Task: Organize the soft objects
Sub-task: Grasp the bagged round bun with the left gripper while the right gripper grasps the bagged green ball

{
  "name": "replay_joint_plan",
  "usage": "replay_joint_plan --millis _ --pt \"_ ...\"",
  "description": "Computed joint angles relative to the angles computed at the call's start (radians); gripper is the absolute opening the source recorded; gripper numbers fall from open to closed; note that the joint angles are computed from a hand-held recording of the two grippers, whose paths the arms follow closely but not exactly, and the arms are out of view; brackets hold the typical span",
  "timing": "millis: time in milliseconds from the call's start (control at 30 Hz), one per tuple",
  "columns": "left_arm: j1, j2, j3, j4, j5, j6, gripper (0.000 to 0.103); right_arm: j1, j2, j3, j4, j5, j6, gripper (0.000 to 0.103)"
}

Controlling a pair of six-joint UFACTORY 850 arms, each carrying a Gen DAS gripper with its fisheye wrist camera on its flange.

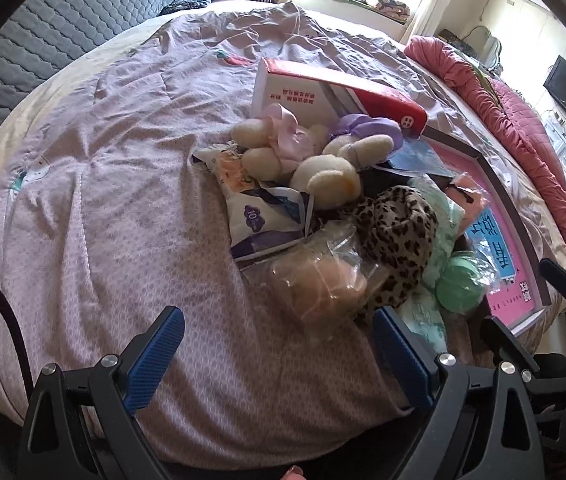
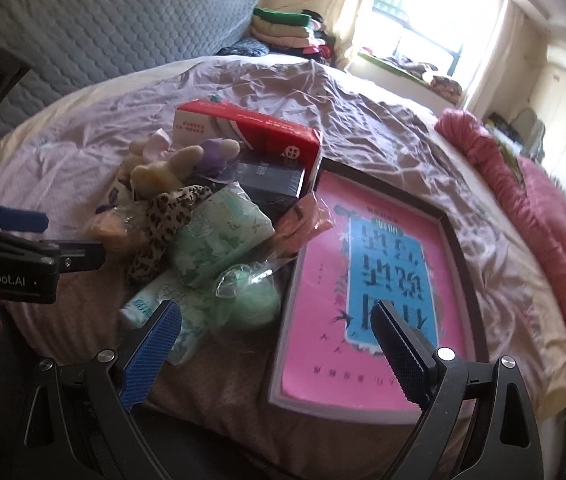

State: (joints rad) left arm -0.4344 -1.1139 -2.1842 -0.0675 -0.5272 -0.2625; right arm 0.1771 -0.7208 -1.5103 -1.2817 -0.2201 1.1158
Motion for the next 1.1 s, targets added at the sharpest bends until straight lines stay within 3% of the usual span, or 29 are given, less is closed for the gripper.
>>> replay_joint_plan --millis 200,300,467,633,833,933,1000,1100 --pt "0.004 -0.032 -0.047 -0.011 -0.007 0.029 0.095 0.014 -0.058 -0.072 0.094 -0.049 -0.17 0.096" --pt "0.009 -0.051 -0.078 -0.031 -0.02 0.048 0.095 0.024 -0.08 -0.093 0.059 -0.078 -0.182 0.092" --pt "0.015 -0.074 -0.11 -0.072 -0.034 0.091 0.095 0.039 -0.141 -0.167 0.153 -0.143 -0.359 0.061" --pt "0.02 -0.099 -0.147 -0.11 -0.05 0.129 0.095 0.048 -0.18 -0.214 0.189 -0.175 -0.418 0.054" --pt "0.031 -0.141 -0.205 -0.195 -0.079 0.198 0.093 0.037 -0.187 -0.225 0.291 -0.141 -0.453 0.046" --pt "0.038 -0.128 -0.175 -0.277 -0.059 0.269 0.082 0.021 -0.17 -0.207 0.385 -0.095 -0.485 0.045" --pt "0.046 -0.127 -0.169 -0.377 -0.062 0.355 0.064 0.007 -0.156 -0.195 0.514 -0.061 -0.58 0.044" --pt "0.05 -0.134 -0.176 -0.443 -0.08 0.413 0.056 -0.013 -0.136 -0.17 0.673 -0.016 -0.681 0.041"
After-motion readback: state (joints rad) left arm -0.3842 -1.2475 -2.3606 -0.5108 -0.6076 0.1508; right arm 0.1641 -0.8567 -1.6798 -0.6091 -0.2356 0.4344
